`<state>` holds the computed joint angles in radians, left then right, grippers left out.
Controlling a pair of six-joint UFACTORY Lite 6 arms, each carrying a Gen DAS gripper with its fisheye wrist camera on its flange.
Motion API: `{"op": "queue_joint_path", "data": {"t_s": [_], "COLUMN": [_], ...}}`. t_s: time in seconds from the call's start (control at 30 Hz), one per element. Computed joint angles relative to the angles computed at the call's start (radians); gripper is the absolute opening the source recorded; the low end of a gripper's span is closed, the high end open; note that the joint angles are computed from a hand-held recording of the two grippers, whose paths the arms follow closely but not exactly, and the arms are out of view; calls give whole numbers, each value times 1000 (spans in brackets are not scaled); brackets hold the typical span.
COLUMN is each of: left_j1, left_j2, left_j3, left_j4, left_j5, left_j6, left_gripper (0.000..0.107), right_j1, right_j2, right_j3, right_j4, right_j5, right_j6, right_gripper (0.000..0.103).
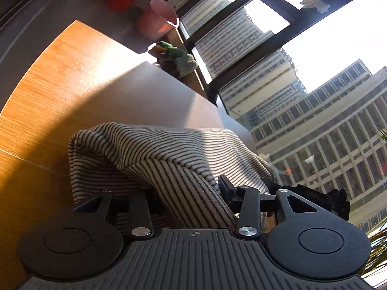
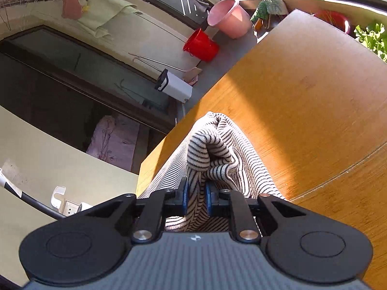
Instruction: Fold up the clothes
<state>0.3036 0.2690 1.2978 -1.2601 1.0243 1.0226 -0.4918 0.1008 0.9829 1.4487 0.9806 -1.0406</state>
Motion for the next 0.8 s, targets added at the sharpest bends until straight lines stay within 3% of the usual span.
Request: {"op": "queue_joint_path", "data": {"t_s": [0.17,0.3,0.37,0.4,0.43,0.5,0.57,0.63,0.7,0.77,0.8], "left_j1": [89,122,181,220,237,264,282,276,241,190,165], "left_j2": [-199,-351,-368,-358,-353,-346,-345,-348,-338,-323,-315], "left_j3": [-200,-457,-527,-535,-530,-517,-511,-526,-533,-519,-510], "left_j4": [-79,-5,18,24,21,13,8,13,5,-17,-27], "left_j5": [44,-5,30,69,95,143,183,193,160,99,69], "left_j6": [151,216,241,242,236,222,212,212,212,214,216], "left_gripper": [44,44,46,48,50,64,79,86,86,81,72], "right_j1": [5,5,-53,-77,-112,-140,-101,-44,35,85,101], "right_j2": [-195,-290,-242,-194,-148,-104,-105,-109,-92,-64,-65], "right_j3": [-60,-169,-186,-169,-160,-151,-145,-141,-123,-112,-121], "right_j4": [36,-136,-177,-168,-140,-70,-17,42,99,134,125], "right_j5": [16,-95,-38,0,41,68,7,-74,-169,-198,-199], "right_j6": [-245,-244,-164,-106,-77,-72,-131,-229,-351,-439,-472], "right_gripper": [4,7,10,21,39,51,52,55,56,54,42]}}
